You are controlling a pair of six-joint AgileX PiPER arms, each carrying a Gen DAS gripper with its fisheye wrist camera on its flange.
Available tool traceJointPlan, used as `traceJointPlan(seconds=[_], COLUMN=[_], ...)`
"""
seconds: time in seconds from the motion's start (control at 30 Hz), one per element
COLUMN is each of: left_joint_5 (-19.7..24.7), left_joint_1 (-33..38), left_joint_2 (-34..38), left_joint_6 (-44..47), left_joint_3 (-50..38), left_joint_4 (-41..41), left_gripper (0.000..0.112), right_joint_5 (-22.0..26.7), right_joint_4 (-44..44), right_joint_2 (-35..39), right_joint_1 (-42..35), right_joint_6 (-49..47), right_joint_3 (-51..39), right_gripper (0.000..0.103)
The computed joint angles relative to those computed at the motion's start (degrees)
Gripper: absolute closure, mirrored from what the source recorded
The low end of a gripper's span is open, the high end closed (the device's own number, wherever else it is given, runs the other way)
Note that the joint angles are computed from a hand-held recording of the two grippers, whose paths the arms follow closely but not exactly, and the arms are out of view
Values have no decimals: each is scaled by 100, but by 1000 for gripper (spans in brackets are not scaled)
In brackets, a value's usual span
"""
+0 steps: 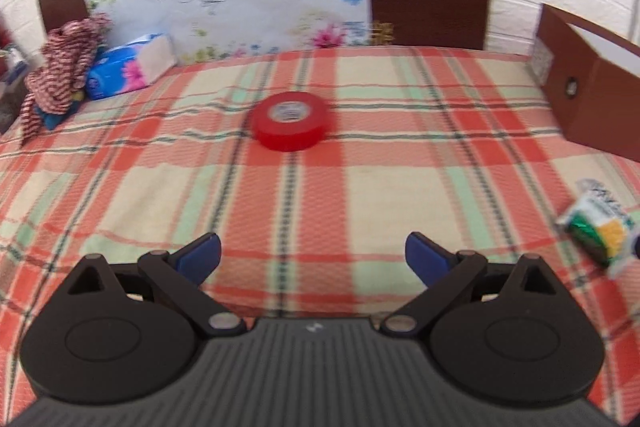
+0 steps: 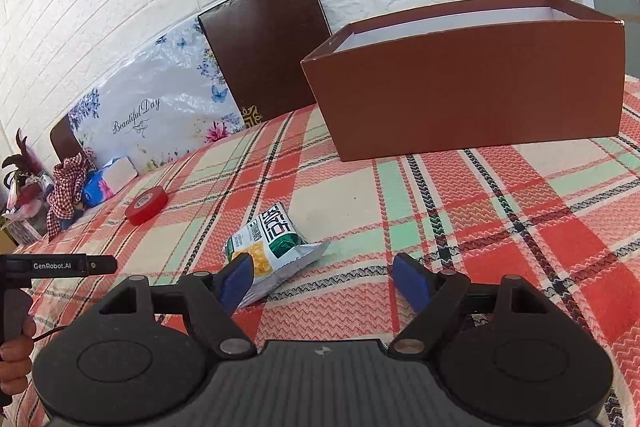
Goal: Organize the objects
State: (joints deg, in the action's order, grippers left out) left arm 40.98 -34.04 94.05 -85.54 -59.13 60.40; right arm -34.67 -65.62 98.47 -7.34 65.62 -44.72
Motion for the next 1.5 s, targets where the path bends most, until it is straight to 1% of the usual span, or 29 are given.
traceJointPlan(seconds=[0.17,0.27,0.37,0.43,0.5,0.63,0.77,0.87,0.97,1.1,1.13,1.2,1.27,1.3,1.33,1.37,1.4,1.5], left_joint_5=[-334,-554,-559,-563,-601,-698,-818,-949,-1137,-1432,-1475,-1480,-1448,-1429,-1404,-1353,-1288,-1131], left_joint_1=[-186,-240,-330,-294,-326,-276,-183,-70,111,360,391,377,335,339,361,387,398,388], left_joint_2=[222,279,408,507,487,413,356,292,193,98,101,140,182,208,235,280,328,466], left_joint_6=[838,1231,1331,1471,1285,1287,1372,1549,2018,3114,3391,3711,3931,4115,4360,4619,4810,5209], left_joint_3=[-416,-486,-515,-537,-451,-373,-354,-341,-355,-431,-467,-573,-681,-749,-822,-921,-1028,-1330], left_joint_4=[-721,-1170,-1243,-1496,-1309,-1362,-1511,-1767,-2346,-3590,-3886,-4197,-4406,-4601,-4861,-5130,-5327,-5733], left_gripper=[13,13,13,13,13,13,14,15,18,25,26,27,27,27,27,27,27,27], right_joint_5=[-70,-85,-64,-64,-59,-57,10,83,141,123,109,72,-29,-129,-252,-292,-255,126], right_joint_4=[-60,-90,-31,-29,-32,-70,-8,70,164,293,275,118,-226,-439,-737,-993,-1230,-1659], right_joint_2=[17,12,5,-1,-11,5,-4,-32,-78,-131,-131,-128,-124,-129,-129,-155,-210,-365], right_joint_1=[-58,-72,-49,-55,-58,-77,-30,16,27,-23,-54,-134,-272,-355,-457,-505,-514,-422], right_joint_6=[86,144,144,163,172,177,139,106,76,82,137,374,766,954,1147,1256,1312,1234], right_joint_3=[-8,-12,-3,2,7,-9,-7,9,42,105,106,72,5,-20,-66,-101,-121,-113], right_gripper=[25,25,25,25,25,24,24,24,24,24,24,24,24,22,17,16,15,14])
